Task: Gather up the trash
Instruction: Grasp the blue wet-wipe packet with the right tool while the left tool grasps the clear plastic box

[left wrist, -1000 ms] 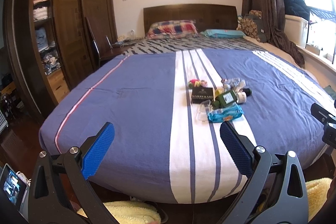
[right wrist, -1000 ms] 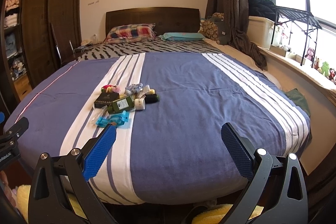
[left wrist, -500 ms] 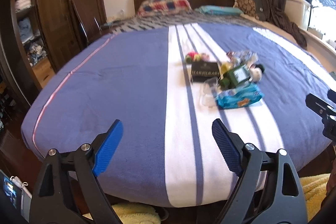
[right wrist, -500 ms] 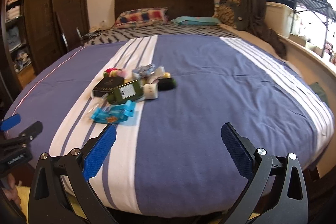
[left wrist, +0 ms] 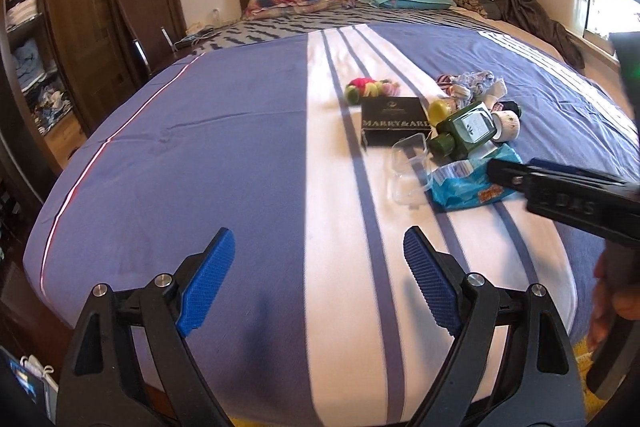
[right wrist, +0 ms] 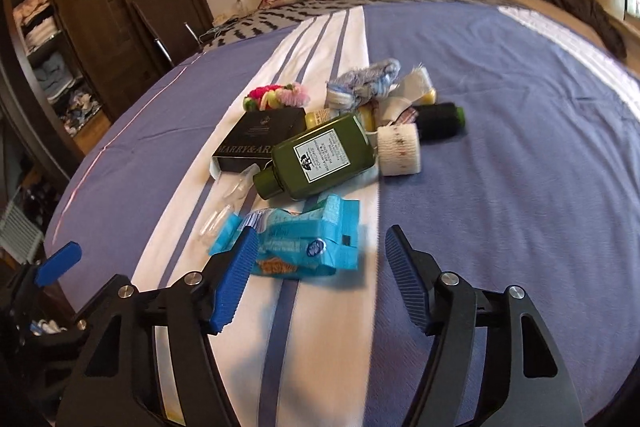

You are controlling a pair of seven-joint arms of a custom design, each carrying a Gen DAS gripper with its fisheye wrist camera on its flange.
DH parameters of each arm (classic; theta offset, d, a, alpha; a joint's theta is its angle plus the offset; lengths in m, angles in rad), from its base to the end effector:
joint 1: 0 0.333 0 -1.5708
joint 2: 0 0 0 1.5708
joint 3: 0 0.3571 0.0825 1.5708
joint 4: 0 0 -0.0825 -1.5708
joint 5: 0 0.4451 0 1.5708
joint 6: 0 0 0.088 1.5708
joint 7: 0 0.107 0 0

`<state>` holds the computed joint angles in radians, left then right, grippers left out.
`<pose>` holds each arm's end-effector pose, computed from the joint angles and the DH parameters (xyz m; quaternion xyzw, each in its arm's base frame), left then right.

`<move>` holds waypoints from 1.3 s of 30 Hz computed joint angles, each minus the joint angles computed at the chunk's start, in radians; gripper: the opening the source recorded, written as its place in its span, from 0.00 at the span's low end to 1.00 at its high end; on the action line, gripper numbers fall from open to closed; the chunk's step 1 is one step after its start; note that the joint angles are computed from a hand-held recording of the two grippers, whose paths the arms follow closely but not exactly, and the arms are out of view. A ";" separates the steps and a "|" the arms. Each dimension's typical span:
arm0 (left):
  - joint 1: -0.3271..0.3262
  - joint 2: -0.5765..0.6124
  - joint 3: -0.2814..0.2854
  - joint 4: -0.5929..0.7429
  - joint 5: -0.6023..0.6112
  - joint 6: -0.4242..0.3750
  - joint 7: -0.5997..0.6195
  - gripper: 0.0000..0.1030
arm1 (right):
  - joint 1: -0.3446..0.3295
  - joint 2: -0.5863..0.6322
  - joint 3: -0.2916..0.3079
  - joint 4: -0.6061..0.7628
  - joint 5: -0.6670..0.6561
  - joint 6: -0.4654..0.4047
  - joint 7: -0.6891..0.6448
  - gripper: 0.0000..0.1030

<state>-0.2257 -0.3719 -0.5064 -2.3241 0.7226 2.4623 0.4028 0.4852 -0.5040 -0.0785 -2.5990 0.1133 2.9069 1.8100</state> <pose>0.3804 -0.3694 0.5299 -0.6274 0.6625 -0.2479 0.3257 0.4306 0.1751 0.5231 -0.6691 0.6288 -0.1276 0.3749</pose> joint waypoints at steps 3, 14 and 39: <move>0.003 0.027 0.006 0.015 0.012 0.033 0.013 0.80 | 0.042 0.026 -0.038 0.014 0.048 0.001 -0.027 0.49; -0.021 0.188 0.058 0.109 0.018 0.161 0.040 0.80 | -0.124 -0.036 0.071 -0.027 -0.098 0.033 0.027 0.31; -0.105 0.016 0.046 0.016 -0.102 0.119 0.072 0.31 | -0.183 -0.424 0.114 -0.197 -0.286 -0.087 0.141 0.31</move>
<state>-0.3306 -0.3563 -0.4599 -2.3081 0.6202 2.5817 0.4747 0.3018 -0.9277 0.0357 -2.7965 -0.1725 2.8194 1.9505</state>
